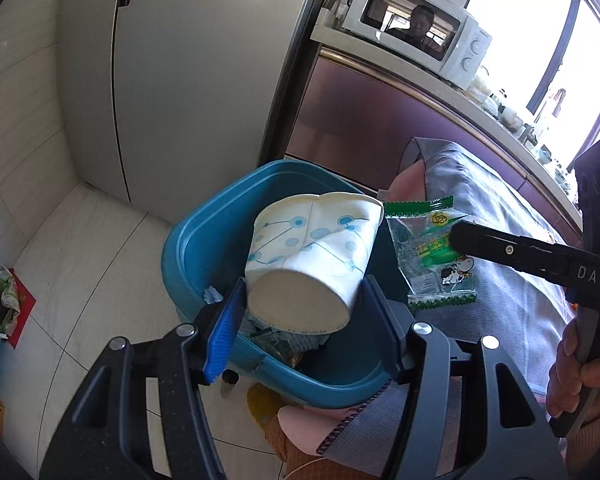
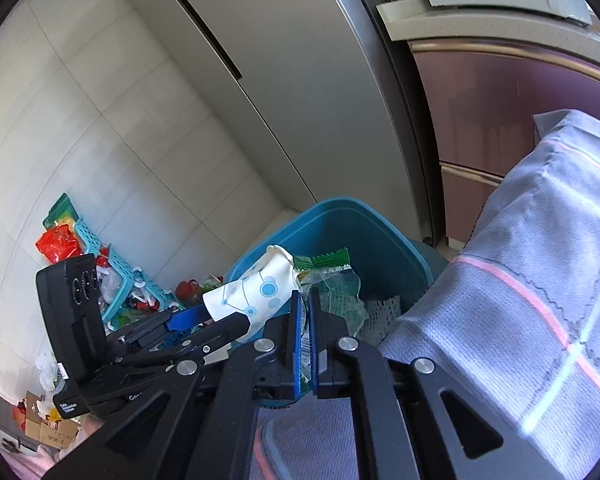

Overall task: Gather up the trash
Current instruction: 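Carry the cup and wrapper to the teal bin and open both tools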

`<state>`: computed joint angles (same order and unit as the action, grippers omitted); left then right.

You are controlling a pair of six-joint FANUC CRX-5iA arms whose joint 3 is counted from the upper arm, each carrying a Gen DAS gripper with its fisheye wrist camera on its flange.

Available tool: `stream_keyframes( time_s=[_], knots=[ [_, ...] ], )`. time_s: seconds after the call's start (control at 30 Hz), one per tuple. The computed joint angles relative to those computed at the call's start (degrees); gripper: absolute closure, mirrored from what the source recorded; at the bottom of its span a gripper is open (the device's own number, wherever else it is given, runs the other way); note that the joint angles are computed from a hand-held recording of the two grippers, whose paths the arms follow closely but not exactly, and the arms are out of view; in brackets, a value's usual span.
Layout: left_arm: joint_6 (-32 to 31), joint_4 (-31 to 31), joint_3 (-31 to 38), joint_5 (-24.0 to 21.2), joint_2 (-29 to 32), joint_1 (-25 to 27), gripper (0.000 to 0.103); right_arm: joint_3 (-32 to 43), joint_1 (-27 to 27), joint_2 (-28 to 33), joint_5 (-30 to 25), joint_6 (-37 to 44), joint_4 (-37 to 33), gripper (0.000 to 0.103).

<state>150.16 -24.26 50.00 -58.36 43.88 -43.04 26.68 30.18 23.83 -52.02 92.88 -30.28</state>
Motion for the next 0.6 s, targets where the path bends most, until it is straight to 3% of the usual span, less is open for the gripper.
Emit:
stream_keyframes(
  time_s=[0.3, 0.6],
  knots=[
    [-0.86, 2.46, 2.01, -0.26, 2.45, 1.08, 0.046, 2.97, 0.81, 3.02, -2.52, -2.86, 1.83, 0.097],
    [-0.49, 2.85, 2.28, 0.84, 2.83, 0.89, 0.046, 1.02, -0.41, 1.19, -2.05, -1.04, -0.61, 0.096]
  ],
)
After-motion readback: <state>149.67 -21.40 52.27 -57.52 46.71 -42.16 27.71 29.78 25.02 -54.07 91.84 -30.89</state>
